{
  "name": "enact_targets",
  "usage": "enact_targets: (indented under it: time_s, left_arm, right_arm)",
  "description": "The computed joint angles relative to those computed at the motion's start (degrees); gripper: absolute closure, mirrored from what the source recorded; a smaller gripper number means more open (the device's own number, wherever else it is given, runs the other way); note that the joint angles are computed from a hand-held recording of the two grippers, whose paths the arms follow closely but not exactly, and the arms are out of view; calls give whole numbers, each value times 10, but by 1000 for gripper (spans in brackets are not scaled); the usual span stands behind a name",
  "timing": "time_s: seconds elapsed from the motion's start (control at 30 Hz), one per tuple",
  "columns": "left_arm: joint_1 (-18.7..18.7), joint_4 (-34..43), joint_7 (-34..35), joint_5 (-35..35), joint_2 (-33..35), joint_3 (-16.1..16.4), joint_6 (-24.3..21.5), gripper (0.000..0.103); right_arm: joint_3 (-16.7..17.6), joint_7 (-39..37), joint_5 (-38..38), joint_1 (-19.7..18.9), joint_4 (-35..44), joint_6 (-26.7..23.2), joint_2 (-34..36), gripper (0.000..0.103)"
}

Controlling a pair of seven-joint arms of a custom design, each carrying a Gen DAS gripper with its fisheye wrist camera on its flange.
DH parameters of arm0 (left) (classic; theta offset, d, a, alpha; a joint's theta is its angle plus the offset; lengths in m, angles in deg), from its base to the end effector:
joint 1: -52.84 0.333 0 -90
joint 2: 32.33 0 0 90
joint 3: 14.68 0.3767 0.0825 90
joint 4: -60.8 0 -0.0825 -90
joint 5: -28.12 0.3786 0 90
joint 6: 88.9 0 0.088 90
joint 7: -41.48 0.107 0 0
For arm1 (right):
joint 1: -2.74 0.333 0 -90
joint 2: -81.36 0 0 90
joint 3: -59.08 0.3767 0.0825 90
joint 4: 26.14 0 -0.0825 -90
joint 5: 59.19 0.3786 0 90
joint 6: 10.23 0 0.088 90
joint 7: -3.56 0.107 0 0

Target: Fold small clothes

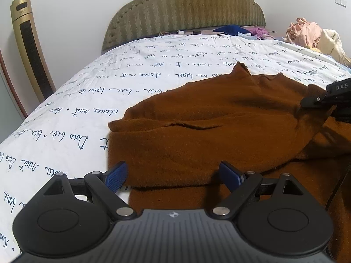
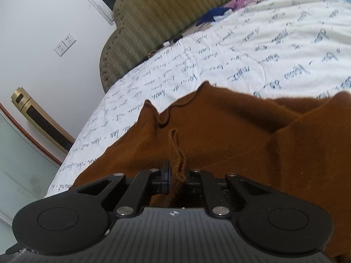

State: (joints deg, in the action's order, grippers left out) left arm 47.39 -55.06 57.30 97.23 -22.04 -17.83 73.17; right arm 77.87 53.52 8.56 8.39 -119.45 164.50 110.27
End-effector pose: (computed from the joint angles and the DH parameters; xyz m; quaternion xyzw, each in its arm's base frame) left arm 0.6039 -0.1374 0.4714 -0.6706 0.6136 -0.2350 0.3443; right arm 0.7092 0.1898 0.4584 -0.5744 0.6564 -0.0645 0.4848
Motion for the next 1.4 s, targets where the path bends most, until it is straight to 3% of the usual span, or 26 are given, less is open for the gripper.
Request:
enact_targets:
  time_s: [0.3,0.67,0.8,1.0,1.13,1.2,1.23,1.33,1.37,1.4]
  left_arm:
    - [-6,16,13,4,9,-2,-9,12]
    - [-15,20,34,-10,16,-2,-20,12]
    - [-16,20,37,-11,15,-1,-19,12]
    - [-10,27,-8,36,11,9,-32,12]
    - [37,37,14,-49,22,14,46,12]
    - [68,48,87,-152,41,1,82,12]
    - [96,58,152,-228,55,-25,88,12]
    - [199,101,341,-436,109,-146,70,13]
    - [215,116,367,-472,124,-167,68,18]
    - [216,124,369,-489,132,-167,72,40]
  right_arm:
    - [48,-84,39,-34,14,98,6,91]
    - [46,3,-34,-54,-10,150,16,91]
    - [25,38,-60,-42,-27,158,11,91]
    - [28,74,-99,-51,-52,162,5,91]
    - [22,99,-128,-51,-66,159,-1,91]
    - [25,111,-141,-55,-72,159,-2,91]
    - [26,118,-148,-56,-75,159,-3,91]
    - [34,135,-168,-65,-86,163,-7,91]
    - [35,142,-174,-67,-90,163,-8,91]
    - [38,148,-181,-70,-93,164,-10,91]
